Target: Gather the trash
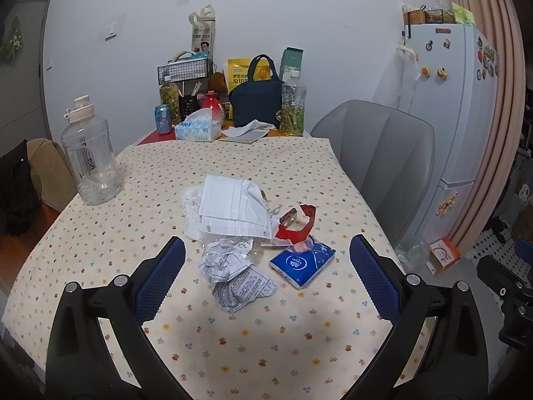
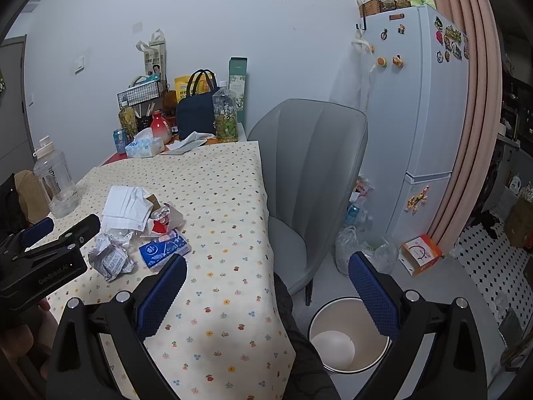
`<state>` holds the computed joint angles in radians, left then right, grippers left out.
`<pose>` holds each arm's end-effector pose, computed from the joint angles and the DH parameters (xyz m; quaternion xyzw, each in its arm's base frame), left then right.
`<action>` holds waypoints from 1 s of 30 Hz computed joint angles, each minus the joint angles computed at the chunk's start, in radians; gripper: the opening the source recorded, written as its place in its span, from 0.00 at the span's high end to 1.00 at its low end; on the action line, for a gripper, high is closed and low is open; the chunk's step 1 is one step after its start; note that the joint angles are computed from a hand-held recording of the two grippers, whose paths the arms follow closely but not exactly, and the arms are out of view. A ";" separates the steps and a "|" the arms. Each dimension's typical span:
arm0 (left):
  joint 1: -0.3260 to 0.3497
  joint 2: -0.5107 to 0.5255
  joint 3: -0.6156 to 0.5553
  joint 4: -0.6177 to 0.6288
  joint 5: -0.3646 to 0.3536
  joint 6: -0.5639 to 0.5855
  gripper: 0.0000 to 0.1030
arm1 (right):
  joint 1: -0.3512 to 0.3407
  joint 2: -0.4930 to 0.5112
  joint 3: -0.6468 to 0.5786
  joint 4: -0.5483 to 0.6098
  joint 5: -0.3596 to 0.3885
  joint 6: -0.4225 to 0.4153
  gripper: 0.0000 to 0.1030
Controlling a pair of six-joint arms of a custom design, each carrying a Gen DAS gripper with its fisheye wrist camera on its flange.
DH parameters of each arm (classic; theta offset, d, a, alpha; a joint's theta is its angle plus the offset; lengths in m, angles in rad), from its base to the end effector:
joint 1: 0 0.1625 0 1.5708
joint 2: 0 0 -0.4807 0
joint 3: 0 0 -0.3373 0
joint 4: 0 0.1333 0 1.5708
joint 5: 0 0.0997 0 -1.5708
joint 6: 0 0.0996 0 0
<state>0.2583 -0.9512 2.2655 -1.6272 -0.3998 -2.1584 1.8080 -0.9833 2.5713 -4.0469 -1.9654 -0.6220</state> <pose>-0.2891 -0.3092 0.1208 0.0198 0.7480 -0.5212 0.4104 0.1851 -0.3615 0.2447 0.2923 -0.8401 0.3796 0.2543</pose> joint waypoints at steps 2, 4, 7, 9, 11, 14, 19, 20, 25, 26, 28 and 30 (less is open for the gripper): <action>-0.001 0.001 -0.001 0.006 0.000 -0.001 0.05 | 0.001 0.001 0.000 -0.001 0.000 -0.002 0.07; -0.002 0.002 -0.002 0.005 -0.001 0.000 0.05 | 0.002 0.001 0.000 -0.002 -0.001 -0.001 0.07; -0.002 0.001 -0.002 0.007 -0.001 -0.003 0.05 | 0.003 0.003 0.000 -0.006 -0.002 -0.002 0.07; -0.002 0.001 -0.003 0.009 -0.001 -0.004 0.05 | 0.002 0.004 0.002 -0.010 -0.001 -0.002 0.07; -0.002 0.000 -0.003 0.007 -0.001 -0.002 0.05 | 0.000 0.002 0.002 -0.009 -0.001 -0.001 0.07; -0.002 0.002 -0.007 0.011 -0.001 -0.001 0.05 | -0.001 0.001 0.003 -0.010 0.000 -0.001 0.07; -0.001 0.006 -0.021 0.032 0.004 -0.006 0.05 | -0.002 0.000 0.002 -0.010 0.001 -0.003 0.07; -0.001 0.006 -0.021 0.032 0.004 -0.006 0.05 | -0.002 0.000 0.001 -0.010 0.000 -0.003 0.07; 0.000 0.007 -0.024 0.034 0.003 -0.005 0.05 | -0.002 -0.001 0.001 -0.011 -0.004 -0.001 0.07; 0.000 0.007 -0.023 0.034 0.004 -0.007 0.05 | -0.002 -0.001 0.001 -0.011 -0.004 -0.001 0.07; 0.000 0.007 -0.023 0.031 0.004 -0.005 0.05 | -0.003 -0.002 0.002 -0.011 -0.001 -0.003 0.07; 0.000 0.007 -0.023 0.030 0.004 -0.004 0.05 | -0.002 -0.002 0.000 -0.010 -0.003 -0.004 0.07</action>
<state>0.2580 -0.9440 2.2428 -1.5968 -0.3956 -2.1629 1.8057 -0.9851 2.5717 -4.0572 -1.9687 -0.6256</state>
